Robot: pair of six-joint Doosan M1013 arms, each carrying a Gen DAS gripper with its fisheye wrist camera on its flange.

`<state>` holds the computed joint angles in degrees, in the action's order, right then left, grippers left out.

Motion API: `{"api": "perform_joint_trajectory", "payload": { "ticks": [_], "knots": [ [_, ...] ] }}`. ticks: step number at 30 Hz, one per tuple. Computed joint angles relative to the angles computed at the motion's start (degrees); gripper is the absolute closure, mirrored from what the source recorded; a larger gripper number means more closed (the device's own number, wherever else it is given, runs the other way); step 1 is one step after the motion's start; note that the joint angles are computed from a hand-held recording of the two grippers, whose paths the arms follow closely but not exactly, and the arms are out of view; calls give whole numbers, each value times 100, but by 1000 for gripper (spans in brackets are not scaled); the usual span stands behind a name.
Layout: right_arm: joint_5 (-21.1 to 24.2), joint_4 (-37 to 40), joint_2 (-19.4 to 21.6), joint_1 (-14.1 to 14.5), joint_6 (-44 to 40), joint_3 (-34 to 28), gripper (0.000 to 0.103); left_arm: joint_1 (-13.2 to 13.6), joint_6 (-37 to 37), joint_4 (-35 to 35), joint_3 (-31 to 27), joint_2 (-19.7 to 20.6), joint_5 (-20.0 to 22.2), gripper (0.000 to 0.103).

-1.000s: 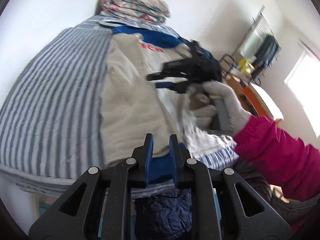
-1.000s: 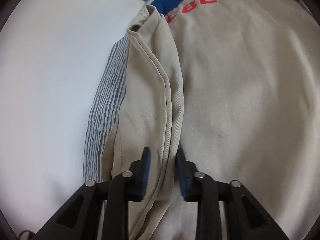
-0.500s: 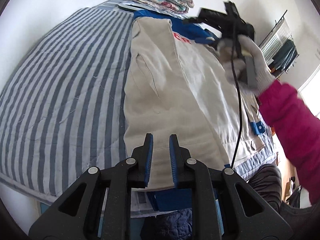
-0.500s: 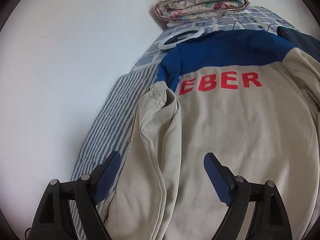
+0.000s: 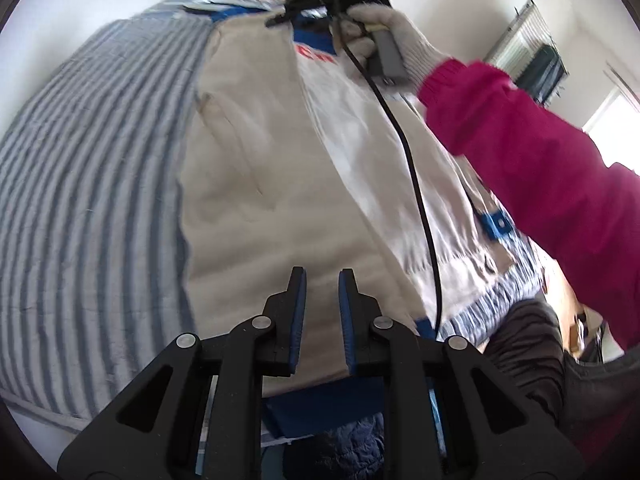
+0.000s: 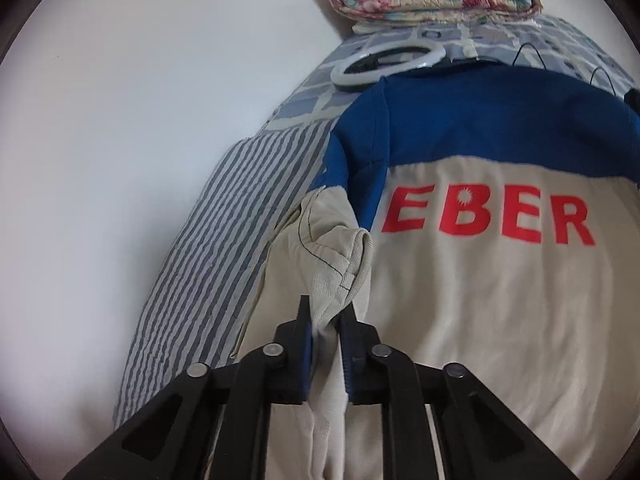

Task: Fold large clothes
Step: 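Release the folded side with the right tool while the left tool releases the cuff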

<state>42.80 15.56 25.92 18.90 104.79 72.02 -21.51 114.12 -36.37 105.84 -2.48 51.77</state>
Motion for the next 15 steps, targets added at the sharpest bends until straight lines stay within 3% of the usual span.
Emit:
{"api": "perform_joint_trajectory", "payload": {
  "ticks": [2,4,7,11,15],
  "knots": [
    [-117,-97,-32,-110,198,180,96,-140,31,74,3,116,260,88],
    [48,-372,48,-202,767,277,97,-292,40,200,11,234,501,88],
    [-148,-427,42,-217,809,469,95,-489,158,454,88,122,286,88],
    [-325,-357,-152,-229,864,605,66,-296,430,-105,93,16,463,88],
    [-568,145,-582,-255,371,936,65,-66,902,-547,157,-282,239,88]
  ]
}}
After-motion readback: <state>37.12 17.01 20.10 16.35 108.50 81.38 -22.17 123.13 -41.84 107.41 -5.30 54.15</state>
